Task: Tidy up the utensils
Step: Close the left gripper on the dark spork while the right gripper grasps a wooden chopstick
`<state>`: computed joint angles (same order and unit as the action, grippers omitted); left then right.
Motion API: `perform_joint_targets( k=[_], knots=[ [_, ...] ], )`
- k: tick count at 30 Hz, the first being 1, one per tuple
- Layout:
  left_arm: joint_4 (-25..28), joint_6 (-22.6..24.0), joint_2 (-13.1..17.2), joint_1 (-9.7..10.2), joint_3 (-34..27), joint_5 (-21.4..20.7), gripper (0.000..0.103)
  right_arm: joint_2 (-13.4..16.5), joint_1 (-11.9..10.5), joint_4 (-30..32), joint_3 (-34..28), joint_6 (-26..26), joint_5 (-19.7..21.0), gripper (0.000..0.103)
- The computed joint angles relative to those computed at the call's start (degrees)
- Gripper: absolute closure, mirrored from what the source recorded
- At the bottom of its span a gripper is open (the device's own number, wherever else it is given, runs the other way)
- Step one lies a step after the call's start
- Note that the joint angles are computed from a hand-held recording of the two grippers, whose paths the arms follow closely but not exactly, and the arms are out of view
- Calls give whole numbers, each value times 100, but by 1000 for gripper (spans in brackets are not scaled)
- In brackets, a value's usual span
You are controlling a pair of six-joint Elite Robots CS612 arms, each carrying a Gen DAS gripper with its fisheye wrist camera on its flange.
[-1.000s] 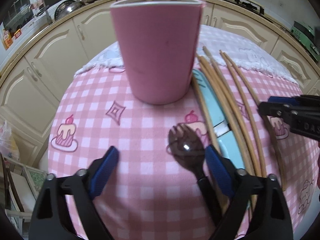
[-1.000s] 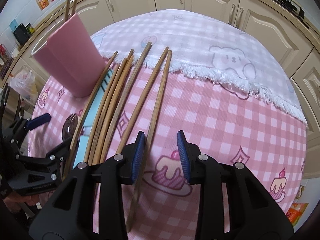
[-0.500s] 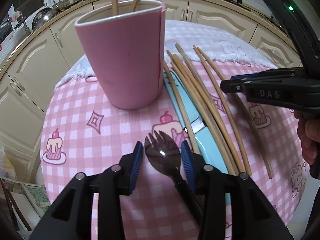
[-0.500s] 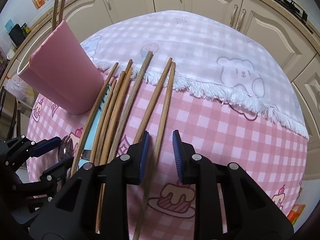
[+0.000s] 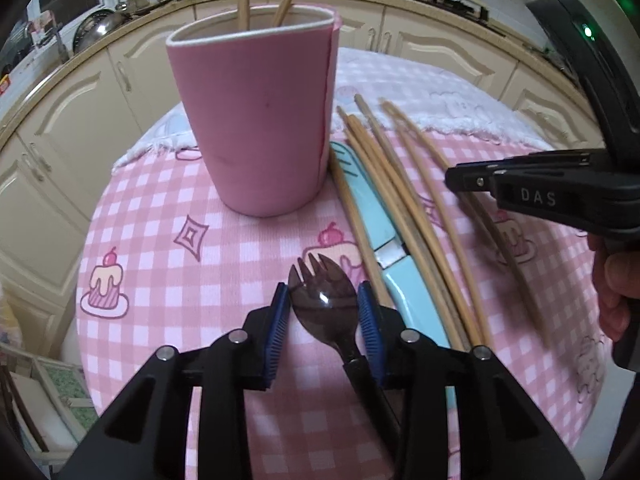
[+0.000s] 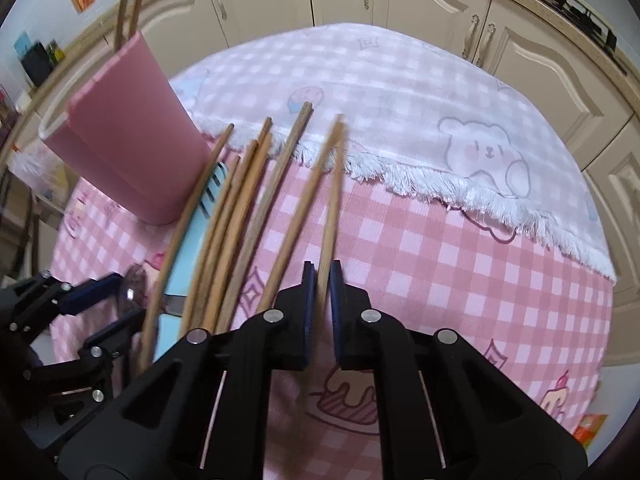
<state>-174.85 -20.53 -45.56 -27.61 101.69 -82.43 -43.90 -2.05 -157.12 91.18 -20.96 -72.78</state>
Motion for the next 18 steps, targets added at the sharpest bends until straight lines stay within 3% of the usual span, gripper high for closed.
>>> perform_joint_targets(
  k=[6,10,18],
  knots=[
    [-729,160,-119,31,292,-6,69,-126,-251,-332,231,329,711,97],
    [-1495,313,-188,25,497,93,69,-208,-444,-709,420,592,1338,97],
    [-2980,726,-186,11,735,59,71,-308,-608,-1541,672,1059,1912,97]
  ],
)
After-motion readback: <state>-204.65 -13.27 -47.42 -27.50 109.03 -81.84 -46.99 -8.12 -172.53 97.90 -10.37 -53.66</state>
